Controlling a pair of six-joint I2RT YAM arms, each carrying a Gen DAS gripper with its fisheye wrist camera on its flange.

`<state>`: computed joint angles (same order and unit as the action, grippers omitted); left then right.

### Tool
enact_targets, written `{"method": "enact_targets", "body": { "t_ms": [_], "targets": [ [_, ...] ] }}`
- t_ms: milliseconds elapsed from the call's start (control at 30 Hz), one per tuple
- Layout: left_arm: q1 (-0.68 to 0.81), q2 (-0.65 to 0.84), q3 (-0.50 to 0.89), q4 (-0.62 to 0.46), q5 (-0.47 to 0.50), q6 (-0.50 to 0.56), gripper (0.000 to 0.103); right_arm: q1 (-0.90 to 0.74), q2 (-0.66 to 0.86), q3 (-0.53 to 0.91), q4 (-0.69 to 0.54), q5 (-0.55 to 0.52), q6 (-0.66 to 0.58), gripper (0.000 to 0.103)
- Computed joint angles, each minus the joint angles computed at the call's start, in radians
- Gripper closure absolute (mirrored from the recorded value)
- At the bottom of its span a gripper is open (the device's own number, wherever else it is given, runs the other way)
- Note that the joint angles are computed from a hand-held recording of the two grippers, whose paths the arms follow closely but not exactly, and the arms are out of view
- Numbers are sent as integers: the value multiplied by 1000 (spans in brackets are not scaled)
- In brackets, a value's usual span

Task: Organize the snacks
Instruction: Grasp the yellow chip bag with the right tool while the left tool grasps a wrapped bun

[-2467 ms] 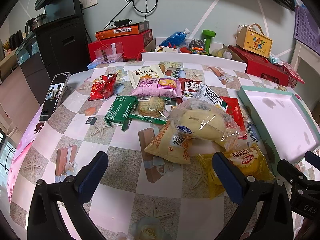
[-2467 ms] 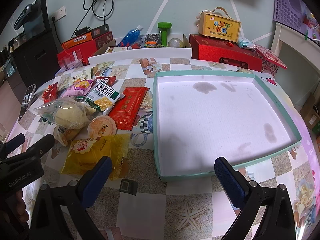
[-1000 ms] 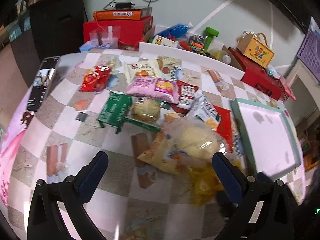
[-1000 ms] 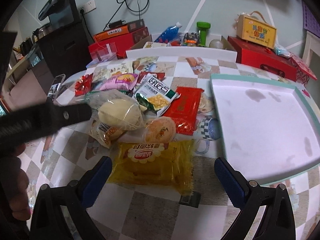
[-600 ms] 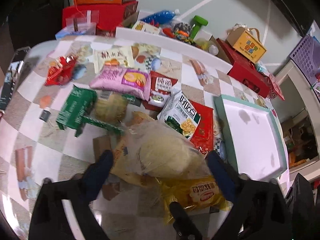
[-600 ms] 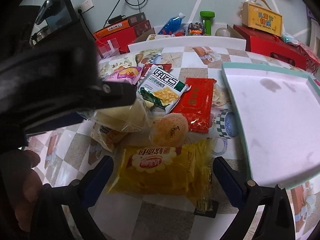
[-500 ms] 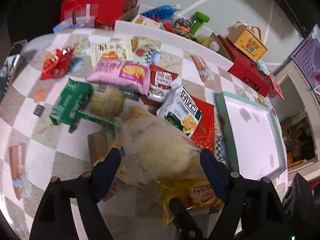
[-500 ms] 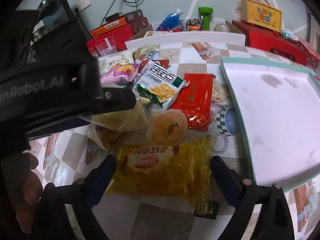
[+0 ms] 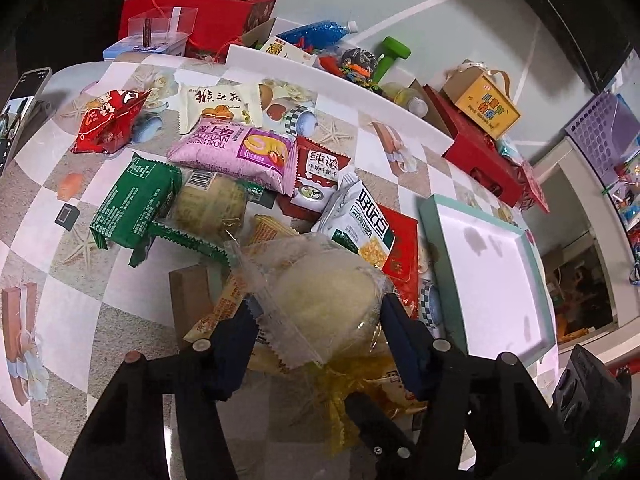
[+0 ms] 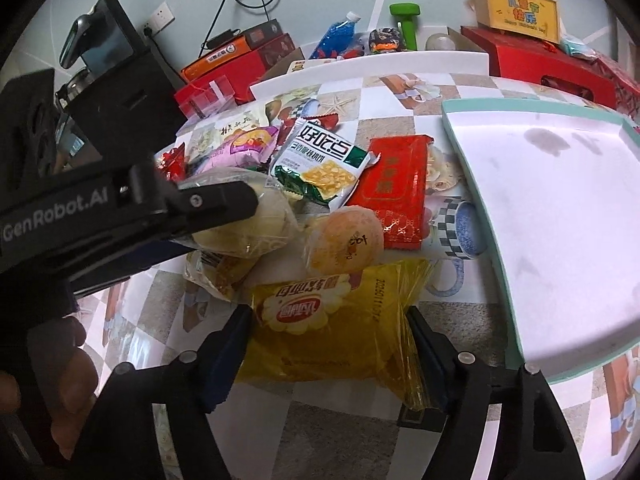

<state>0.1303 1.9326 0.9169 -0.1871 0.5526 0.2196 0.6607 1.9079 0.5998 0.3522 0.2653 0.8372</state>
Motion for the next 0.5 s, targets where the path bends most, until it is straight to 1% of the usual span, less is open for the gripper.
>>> {"method": "enact_targets", "body": {
  "t_ms": [200,367,500],
  "targets": [
    [22,-8,-1,-12,24,12,45,3,-65,-51,11,20,26,27],
    [39,-38,-19,-4,40,21,47,20,-164,-109,30,81,28,27],
    [63,-67,-28,-1,67,25,47,20,-214,-132,33,113,32,27]
  ]
}}
